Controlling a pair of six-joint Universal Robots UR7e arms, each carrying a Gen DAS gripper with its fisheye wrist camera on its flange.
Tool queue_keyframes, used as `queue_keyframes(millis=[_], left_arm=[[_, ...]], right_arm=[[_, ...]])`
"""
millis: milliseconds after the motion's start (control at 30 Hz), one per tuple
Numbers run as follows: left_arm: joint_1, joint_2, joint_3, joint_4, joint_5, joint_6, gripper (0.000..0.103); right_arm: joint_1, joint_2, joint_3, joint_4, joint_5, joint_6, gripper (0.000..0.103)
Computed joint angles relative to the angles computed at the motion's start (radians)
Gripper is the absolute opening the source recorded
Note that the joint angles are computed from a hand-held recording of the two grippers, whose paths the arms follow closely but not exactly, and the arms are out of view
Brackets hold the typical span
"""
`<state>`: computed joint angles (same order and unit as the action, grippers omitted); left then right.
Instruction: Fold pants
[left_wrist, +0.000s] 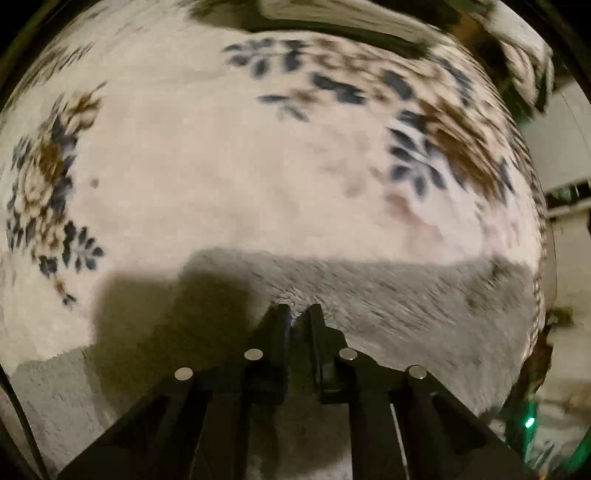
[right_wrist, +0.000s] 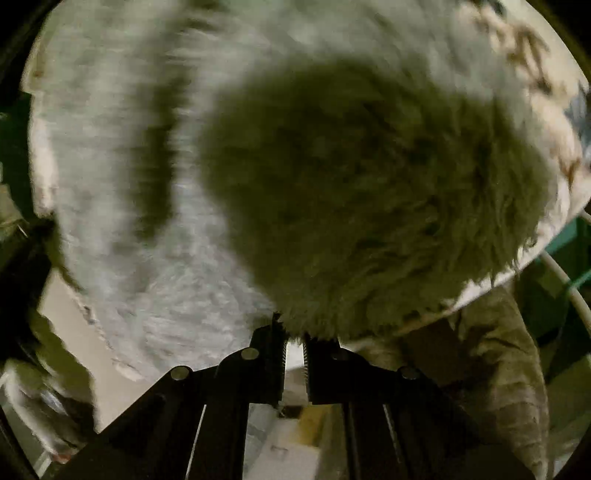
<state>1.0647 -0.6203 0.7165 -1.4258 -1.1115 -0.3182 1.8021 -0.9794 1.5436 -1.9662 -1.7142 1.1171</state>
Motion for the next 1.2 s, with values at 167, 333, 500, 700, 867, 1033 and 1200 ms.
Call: queue_keyframes(millis=[167,333,500,700,867,1033,1200], left_arm=[[0.003,-0.087,0.062,-0.113,-0.082,-0.052,0.011],[-0.007,-0.361,0.411,-0.379,-0.077,-0.200,0.103],[0.009,-0.594,0.649,-0.352,0.069,-0.491,0.103],[0.101,-0.848,0.932,-0.547,0.156,-0.811,0.103],[0.236,-0.861,1.013,-0.758,0.128,-0.805,0.102],[0.218,-0.781,0.981,-0.862,0.242,-0.605,0.044],[0.155,-0.769,0.979,-0.921,0.340,-0.487,0.018]], right_arm=[[-0.005,0.005,-0.034,0.005,0.072,-0.097,0.029],[0.087,0.073,-0.241,0.243,-0.060,-0.260,0.087],[0.166,0.203,-0.474,0.426,-0.219,-0.353,0.092],[0.193,0.422,-0.830,0.548,-0.332,-0.432,0.092],[0.187,0.537,-0.973,0.588,-0.308,-0.440,0.092],[0.186,0.640,-1.094,0.689,-0.283,-0.421,0.092],[0.185,0.640,-1.081,0.692,-0.301,-0.419,0.092]])
